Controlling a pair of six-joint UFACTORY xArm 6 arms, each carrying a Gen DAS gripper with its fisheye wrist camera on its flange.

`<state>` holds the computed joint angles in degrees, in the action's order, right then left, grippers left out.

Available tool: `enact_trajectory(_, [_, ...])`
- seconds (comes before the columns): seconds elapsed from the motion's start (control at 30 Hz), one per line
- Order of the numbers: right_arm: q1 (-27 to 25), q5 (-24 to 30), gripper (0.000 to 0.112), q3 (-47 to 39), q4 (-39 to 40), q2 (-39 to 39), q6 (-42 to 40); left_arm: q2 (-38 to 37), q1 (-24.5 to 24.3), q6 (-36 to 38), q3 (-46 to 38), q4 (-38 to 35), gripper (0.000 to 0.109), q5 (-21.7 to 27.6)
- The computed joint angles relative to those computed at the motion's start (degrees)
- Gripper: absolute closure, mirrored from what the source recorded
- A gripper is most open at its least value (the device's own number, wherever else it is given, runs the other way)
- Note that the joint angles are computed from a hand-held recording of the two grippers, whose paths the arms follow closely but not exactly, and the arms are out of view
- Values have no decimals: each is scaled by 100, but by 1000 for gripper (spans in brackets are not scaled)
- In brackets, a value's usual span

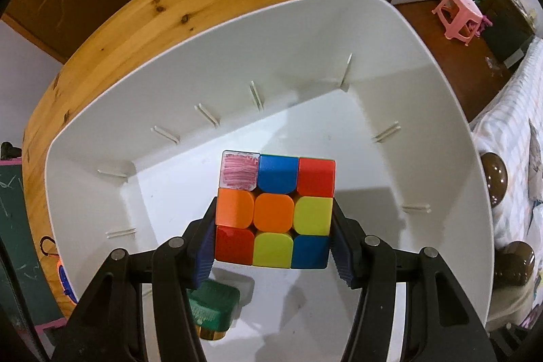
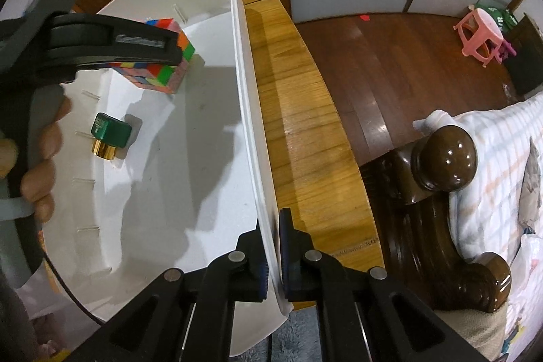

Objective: Organize rigid objects
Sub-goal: 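Carry the Rubik's cube with the left tool into the white tray, then open the left tool to release the cube and withdraw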

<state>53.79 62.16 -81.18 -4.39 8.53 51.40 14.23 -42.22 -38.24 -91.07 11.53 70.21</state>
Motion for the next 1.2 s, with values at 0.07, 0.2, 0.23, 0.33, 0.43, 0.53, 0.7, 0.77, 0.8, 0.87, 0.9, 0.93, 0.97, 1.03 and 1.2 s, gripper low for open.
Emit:
enact_trajectory(0.07, [-17, -38, 108, 25, 53, -16, -27, 12, 8, -26, -10, -19, 47, -59])
enact_trajectory(0.2, [-46, -91, 108, 70, 134, -43, -64, 104, 63, 14, -122, -191, 41, -27])
enact_trajectory(0.23, [-54, -101, 108, 80, 142, -46, -72, 112, 69, 24, -134, -218, 34, -23])
enact_trajectory(0.33, [-60, -115, 108, 97, 156, -53, -74, 77, 46, -36, -128, -99, 23, -40])
enact_trajectory(0.43, [-66, -124, 108, 117, 170, -68, -81, -10, 23, -28, -84, -17, 15, -91])
enact_trajectory(0.53, [-68, -127, 108, 122, 173, -72, -79, -118, -22, -16, -37, 103, 14, -154])
enact_trajectory(0.7, [-74, -119, 108, 115, 181, -74, -71, -348, -64, 53, 61, 177, 14, -202])
enact_trajectory(0.77, [-75, -113, 108, 114, 183, -75, -74, -425, -83, 100, 59, 202, 14, -196])
enact_trajectory(0.8, [-75, -113, 108, 114, 183, -75, -74, -413, -99, 140, -28, 236, 14, -147])
enact_trajectory(0.87, [-65, -94, 108, 105, 160, -75, -56, -494, -141, 177, -58, 315, 13, -78])
enact_trajectory(0.9, [-62, -86, 108, 104, 155, -77, -45, -536, -152, 177, -53, 354, 13, -75])
enact_trajectory(0.93, [-63, -85, 108, 106, 153, -77, -38, -612, -168, 164, -14, 402, 13, -71])
enact_trajectory(0.97, [-63, -85, 108, 111, 153, -81, -26, -670, -189, 143, 14, 442, 13, -54])
enact_trajectory(1.03, [-64, -87, 108, 113, 149, -79, -7, -814, -217, 93, 81, 521, 13, 11])
enact_trajectory(1.2, [-56, -76, 108, 105, 119, -65, 39, -1271, -305, -97, 396, 593, 13, 134])
